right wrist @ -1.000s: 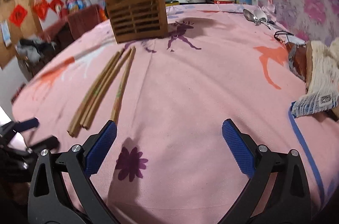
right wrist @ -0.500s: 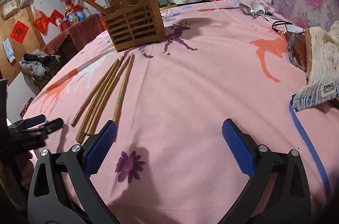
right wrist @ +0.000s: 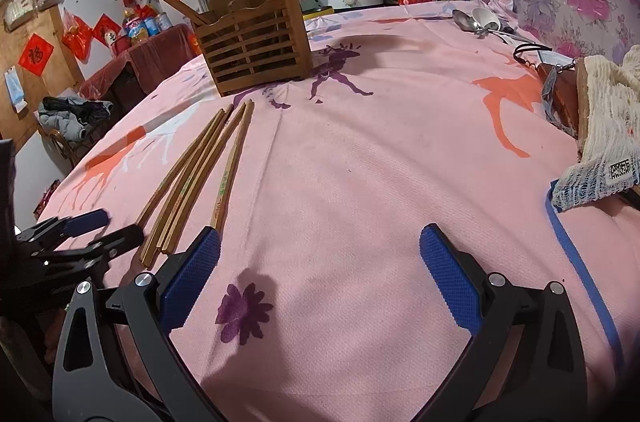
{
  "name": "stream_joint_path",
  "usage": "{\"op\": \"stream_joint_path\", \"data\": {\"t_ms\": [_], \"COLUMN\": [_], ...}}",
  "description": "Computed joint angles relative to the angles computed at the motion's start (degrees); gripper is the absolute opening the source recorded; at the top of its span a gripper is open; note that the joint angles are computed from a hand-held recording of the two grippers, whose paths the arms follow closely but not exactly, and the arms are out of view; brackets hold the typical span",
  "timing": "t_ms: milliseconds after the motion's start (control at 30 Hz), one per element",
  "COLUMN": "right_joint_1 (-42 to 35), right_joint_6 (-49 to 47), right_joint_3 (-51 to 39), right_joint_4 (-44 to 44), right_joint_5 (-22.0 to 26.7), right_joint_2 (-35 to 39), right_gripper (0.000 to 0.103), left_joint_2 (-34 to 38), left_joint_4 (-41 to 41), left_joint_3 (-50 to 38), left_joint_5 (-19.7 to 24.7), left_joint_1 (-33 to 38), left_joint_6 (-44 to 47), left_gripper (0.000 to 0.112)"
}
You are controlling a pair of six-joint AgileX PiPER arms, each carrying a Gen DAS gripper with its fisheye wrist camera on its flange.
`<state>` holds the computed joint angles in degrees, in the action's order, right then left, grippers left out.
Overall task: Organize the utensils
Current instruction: 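Move the left tool back toward the chopsticks while the right tool returns too, then close the left tool on a chopstick while the right tool grasps another chopstick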
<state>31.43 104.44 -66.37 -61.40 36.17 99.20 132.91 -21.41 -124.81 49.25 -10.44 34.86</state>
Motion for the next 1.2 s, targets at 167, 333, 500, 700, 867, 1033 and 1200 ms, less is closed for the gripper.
{"op": "stream_joint_path", "data": {"t_ms": [167,333,500,700,867,1033,1200], "right_joint_1": [-0.08,-0.03,-0.03,-0.04,1.91,1.96,0.54], "right_joint_6": [0.37,0.58,0.58,0.74,-2.07,-9.55,-16.27], "right_joint_3": [0.20,0.24,0.30,0.60,-1.25,-4.60,-7.47], "right_joint_4": [-0.44,-0.59,-0.63,-1.77,-4.53,-0.36,5.59], "right_joint_5": [-0.29,-0.24,-0.24,-1.57,-2.95,-5.32,-7.47], "right_joint_2": [-0.09,-0.03,-0.04,-0.25,0.60,2.92,4.95], "right_gripper": [0.096,0.096,0.096,0.095,0.077,0.055,0.043], "left_joint_2": [3.69,4.80,3.96,4.98,6.06,5.23,4.66], "left_joint_4": [1.44,-0.01,-0.19,0.02,-1.24,-1.02,-1.47], "left_joint_3": [-7.60,-10.38,-8.20,-10.61,-12.99,-11.37,-10.21], "left_joint_5": [3.39,6.15,4.03,5.64,7.97,6.82,6.46], "left_joint_1": [1.08,3.26,2.61,3.64,5.66,5.46,5.58], "left_joint_6": [-4.17,-5.38,-5.33,-7.08,-8.09,-7.40,-7.28], "left_gripper": [0.029,0.025,0.025,0.006,0.006,0.006,0.006]}}
